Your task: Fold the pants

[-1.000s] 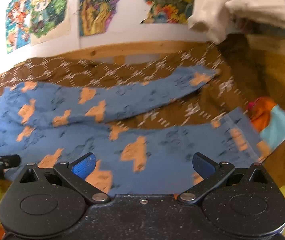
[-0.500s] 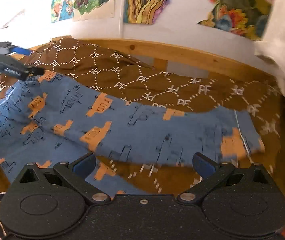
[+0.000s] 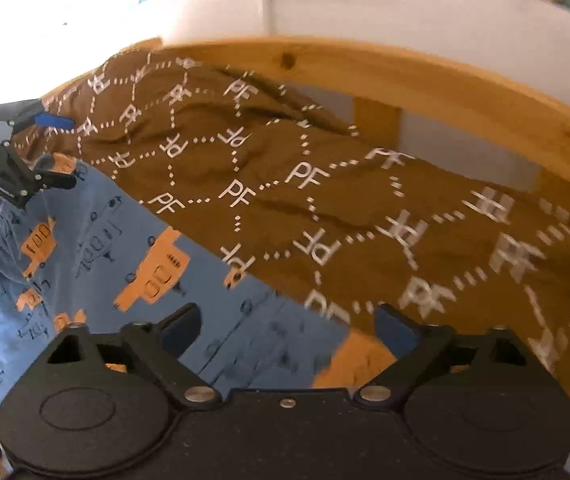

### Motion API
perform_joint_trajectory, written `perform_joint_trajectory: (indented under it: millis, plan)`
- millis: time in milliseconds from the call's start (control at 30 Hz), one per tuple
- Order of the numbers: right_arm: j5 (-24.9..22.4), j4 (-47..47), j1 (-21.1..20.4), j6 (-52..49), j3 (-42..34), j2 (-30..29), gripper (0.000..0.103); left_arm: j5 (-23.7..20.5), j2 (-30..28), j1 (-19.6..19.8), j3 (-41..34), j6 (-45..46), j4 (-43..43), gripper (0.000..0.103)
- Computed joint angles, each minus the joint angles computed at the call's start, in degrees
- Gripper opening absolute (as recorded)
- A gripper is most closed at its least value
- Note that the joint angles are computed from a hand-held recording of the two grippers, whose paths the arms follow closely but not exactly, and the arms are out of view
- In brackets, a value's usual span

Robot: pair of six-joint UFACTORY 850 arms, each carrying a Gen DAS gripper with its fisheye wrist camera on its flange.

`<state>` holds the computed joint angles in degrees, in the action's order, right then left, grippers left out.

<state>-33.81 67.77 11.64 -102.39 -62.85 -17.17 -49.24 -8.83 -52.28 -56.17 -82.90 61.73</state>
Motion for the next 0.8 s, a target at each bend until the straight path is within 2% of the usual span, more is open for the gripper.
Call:
perform_joint_trajectory:
  millis: [33, 67, 100, 133, 233, 300, 433, 467, 500, 567, 733, 800]
  plan:
    - [0.30, -2.23, 0.62, 1.65, -1.54, -1.13, 0.073, 0.25, -0.16, 0.58, -0.18, 1.44, -1.16, 0.087]
    - [0.28, -5.19, 1.23, 3.62, -3.13, -2.19, 0.068, -0.70, -0.73, 0.89, -0.82, 2.76, -2.74, 0.081]
    - [-0.24, -7.56, 1.55, 4.94, -4.25, -2.87, 0.060, -0.94, -0.83, 1.00, -0.99, 3.30, -3.31, 0.080]
    - [-1.13, -9.49, 1.66, 5.97, -5.29, -3.54, 0.058, -0.46, -0.60, 1.12, -0.87, 3.97, -3.38, 0.080]
    - [-4.02, -15.58, 1.58, 9.19, -7.19, -4.83, 0.058, 0.68, -0.08, 1.50, -0.89, 7.19, -4.67, 0.069]
    - [-3.28, -16.61, 1.28, 9.09, -6.71, -4.84, 0.057, 0.46, -0.23, 1.67, -1.41, 8.99, -5.89, 0.058]
    - [-1.80, -14.77, 0.77, 9.14, -5.68, -5.09, 0.057, -6.07, -3.55, -0.87, -3.87, 12.19, -5.18, 0.049]
    - [-1.66, -14.90, 0.76, 8.75, -5.21, -4.78, 0.056, -7.58, -4.50, -1.93, -4.30, 13.13, -4.41, 0.038]
    - [-1.59, -15.19, 0.80, 8.40, -4.72, -4.44, 0.052, -8.05, -5.07, -2.68, -4.56, 14.53, -4.26, 0.019]
    - [-1.04, -15.09, 0.78, 7.80, -3.89, -3.72, 0.045, -8.59, -6.16, -3.89, -5.23, 16.59, -4.64, 0.007]
    - [5.26, -7.79, 1.54, -0.14, 0.86, -0.27, 0.012, -11.57, -7.41, -5.33, -6.37, 14.94, -3.81, 0.001]
    - [7.60, -3.02, 1.78, -5.32, 2.91, 1.29, 0.004, -11.89, -6.90, -5.41, -6.39, 12.97, -3.29, 0.000]
